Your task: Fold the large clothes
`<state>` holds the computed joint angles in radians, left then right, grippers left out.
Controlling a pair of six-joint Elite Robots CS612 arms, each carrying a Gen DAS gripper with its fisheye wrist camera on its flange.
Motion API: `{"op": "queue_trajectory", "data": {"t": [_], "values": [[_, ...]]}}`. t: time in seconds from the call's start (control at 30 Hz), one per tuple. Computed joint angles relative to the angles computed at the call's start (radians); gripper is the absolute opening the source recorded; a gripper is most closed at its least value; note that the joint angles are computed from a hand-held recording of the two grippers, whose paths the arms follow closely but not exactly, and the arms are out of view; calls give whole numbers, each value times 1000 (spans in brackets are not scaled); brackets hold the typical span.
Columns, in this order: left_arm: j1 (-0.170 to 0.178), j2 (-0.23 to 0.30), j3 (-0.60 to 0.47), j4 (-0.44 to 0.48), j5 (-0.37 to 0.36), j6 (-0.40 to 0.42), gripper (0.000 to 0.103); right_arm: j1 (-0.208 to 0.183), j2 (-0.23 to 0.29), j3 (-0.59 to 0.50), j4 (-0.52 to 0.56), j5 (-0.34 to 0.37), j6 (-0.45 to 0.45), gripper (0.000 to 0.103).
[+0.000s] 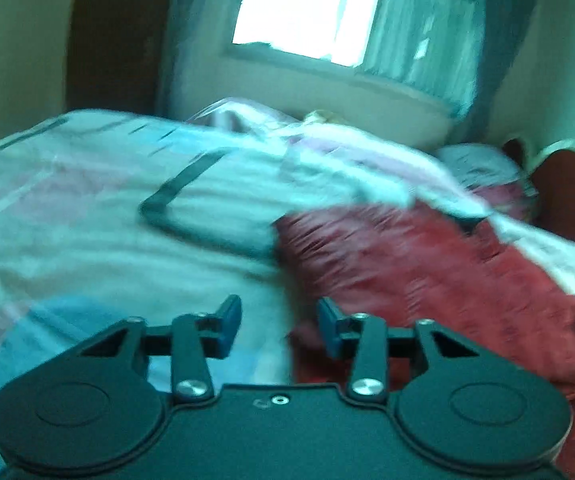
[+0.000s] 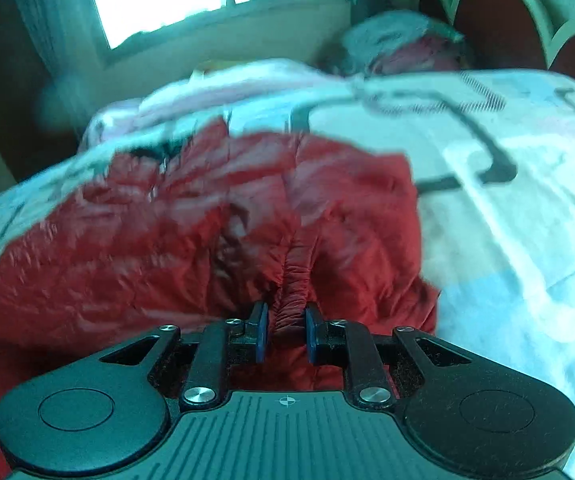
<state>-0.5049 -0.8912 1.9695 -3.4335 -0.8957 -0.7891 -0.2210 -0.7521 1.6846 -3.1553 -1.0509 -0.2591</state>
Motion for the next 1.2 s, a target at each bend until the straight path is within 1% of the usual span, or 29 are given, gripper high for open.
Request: {"op": "queue_trajectory", "data": {"t": [0.03,0.07,0.1,0.13,0.2,0.27,0.3,0.33,0.37,0.4,0.47,0.53,0.57,0.6,0.63,0.67,0.7,0.77,0.8,0.83,0.87,0.9,0.93,1.0,1.03,1.1,1.13,1.17,1.2], "values": [[4,7,-10,-38,-22,39,42,1,0,3,-38,-9,15,31],[8,14,-23,-68,-50,82,42,1,3,3,-77,-14,31,57],[10,20,-39,-73,-72,117,42,2,8,-1,-113,-15,39,70],[13,24,-52,-70,-93,144,42,3,11,-10,-117,-5,37,70],[21,34,-81,-33,-147,186,42,9,15,-35,-60,4,13,70],[30,35,-100,63,-196,177,42,25,25,-57,-12,-43,-34,69],[32,35,-107,128,-211,165,41,31,31,-71,33,-69,-50,64],[34,40,-106,151,-221,159,43,34,37,-88,115,-84,-60,60],[32,42,-96,133,-220,143,43,34,42,-95,155,-86,-49,58],[28,40,-83,111,-225,131,43,30,41,-89,152,-78,-47,58],[17,32,-64,103,-203,141,43,26,34,-65,110,-74,-53,58],[14,31,-56,86,-194,134,43,18,36,-57,90,-38,-45,58],[12,33,-54,74,-177,127,43,17,37,-57,91,-29,-47,55],[13,35,-60,81,-168,125,43,15,39,-59,101,-11,-51,36],[17,36,-70,101,-171,123,44,12,41,-65,114,12,-58,28],[21,37,-79,120,-170,117,44,15,43,-69,112,4,-64,25],[27,40,-92,139,-171,111,44,19,45,-73,106,-12,-64,24],[34,37,-105,155,-165,114,42,24,43,-80,102,-43,-49,24],[30,31,-101,147,-135,118,44,24,39,-75,70,-48,-39,24],[25,27,-94,125,-104,129,54,22,37,-67,22,-50,-29,24],[20,22,-84,96,-69,134,64,21,34,-63,-6,-54,-25,29],[18,19,-78,74,-53,131,66,21,33,-65,-14,-55,-23,47],[20,18,-73,46,-57,132,66,18,34,-67,-26,-39,-18,53],[27,23,-83,10,-88,167,63,20,43,-87,-13,-26,-12,54],[29,27,-96,13,-104,195,60,24,49,-103,11,-31,-7,54],[32,40,-131,31,-135,245,59,31,62,-130,50,-27,0,54],[35,48,-149,43,-156,261,59,34,68,-143,98,-3,-14,52],[35,57,-171,85,-164,276,59,40,70,-154,148,-5,-36,49],[34,66,-186,121,-160,283,59,48,73,-163,192,-19,-70,49]]}}
